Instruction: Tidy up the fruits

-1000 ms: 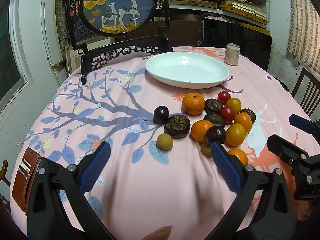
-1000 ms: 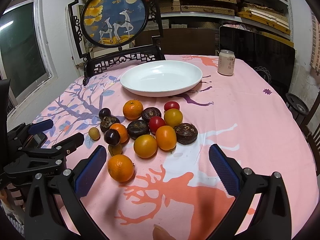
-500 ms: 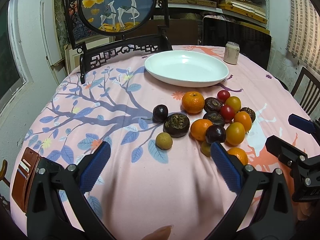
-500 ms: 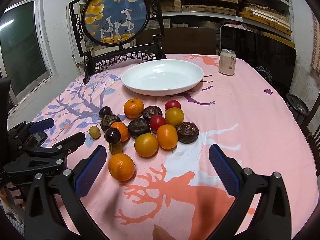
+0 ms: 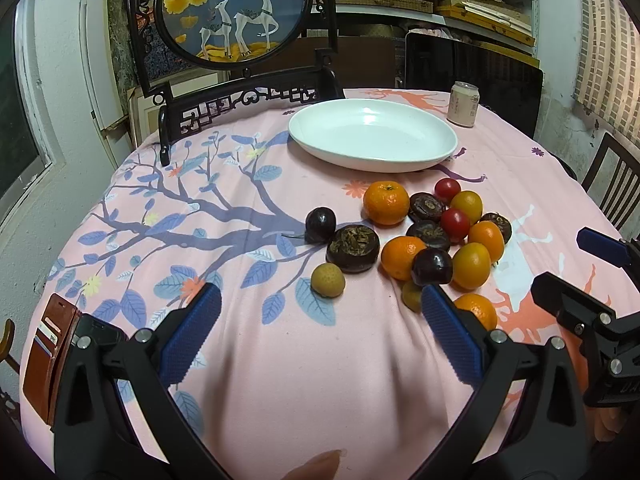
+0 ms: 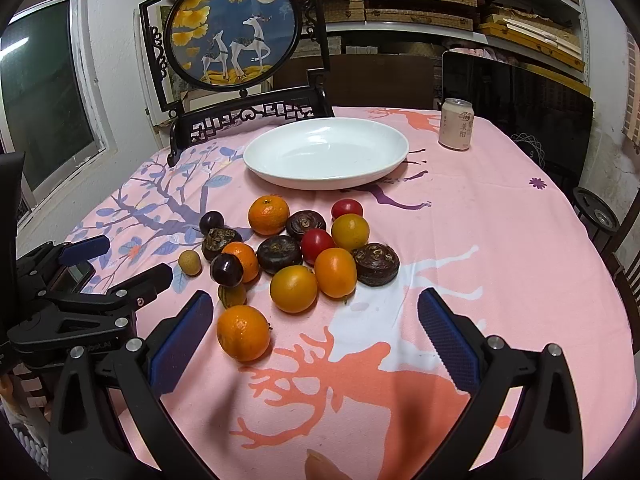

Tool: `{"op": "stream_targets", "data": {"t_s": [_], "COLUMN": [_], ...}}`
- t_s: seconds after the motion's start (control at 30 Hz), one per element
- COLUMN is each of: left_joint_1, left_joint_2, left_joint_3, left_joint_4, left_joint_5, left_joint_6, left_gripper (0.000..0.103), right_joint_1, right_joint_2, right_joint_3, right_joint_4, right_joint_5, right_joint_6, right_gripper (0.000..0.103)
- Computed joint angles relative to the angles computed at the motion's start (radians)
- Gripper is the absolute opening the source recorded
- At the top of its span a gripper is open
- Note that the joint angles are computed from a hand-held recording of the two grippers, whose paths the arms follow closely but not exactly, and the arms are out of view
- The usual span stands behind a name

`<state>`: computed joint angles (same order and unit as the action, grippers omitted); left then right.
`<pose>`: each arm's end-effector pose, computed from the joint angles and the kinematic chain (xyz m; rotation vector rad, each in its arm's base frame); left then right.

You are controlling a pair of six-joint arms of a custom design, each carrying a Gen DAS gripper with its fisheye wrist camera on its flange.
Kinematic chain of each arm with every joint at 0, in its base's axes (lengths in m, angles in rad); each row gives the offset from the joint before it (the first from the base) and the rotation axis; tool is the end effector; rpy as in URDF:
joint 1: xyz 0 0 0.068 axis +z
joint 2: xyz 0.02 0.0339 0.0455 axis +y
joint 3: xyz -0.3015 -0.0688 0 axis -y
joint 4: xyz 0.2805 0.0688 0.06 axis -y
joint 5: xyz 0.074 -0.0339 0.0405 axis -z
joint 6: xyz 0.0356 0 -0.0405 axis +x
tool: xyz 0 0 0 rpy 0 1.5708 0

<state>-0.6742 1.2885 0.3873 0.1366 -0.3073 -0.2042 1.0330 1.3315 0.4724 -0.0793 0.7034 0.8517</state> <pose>0.1903 -0.1383 0.1457 0.3858 2.2605 -0.0942 0.1412 0.1917 0.1516 0.0645 2.2347 0.1086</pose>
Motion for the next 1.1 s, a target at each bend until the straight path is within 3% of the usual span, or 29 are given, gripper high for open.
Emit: {"op": "stream_targets", "data": {"t_s": [0.6, 0.83, 1.1], "left_joint_1": [0.021, 0.131, 0.113], "left_joint_2": [0.003, 0.056, 0.164], "left_joint_3": [-0.007, 0.006, 0.061], "left_joint_4": [0.003, -0.034, -0.084], "left_joint_5": [0.017, 0.153, 0.134], "left_joint_6": [0.000, 0.009, 0.028], "left_gripper": [0.101, 0.101, 0.101], "right_joint_1": [0.003, 0.006, -0.026], "right_joint_2": [0.006, 0.066, 0.154], "right_joint_3": [0.004, 0.006, 0.036], "right_joint_4": [-0.005, 0.015, 0.007], "right_joint_5": [0.002, -0.096, -0.210], "right_joint_6": [0.005, 0.015, -0.025], "right_gripper": [0.102, 0.102, 0.102]}}
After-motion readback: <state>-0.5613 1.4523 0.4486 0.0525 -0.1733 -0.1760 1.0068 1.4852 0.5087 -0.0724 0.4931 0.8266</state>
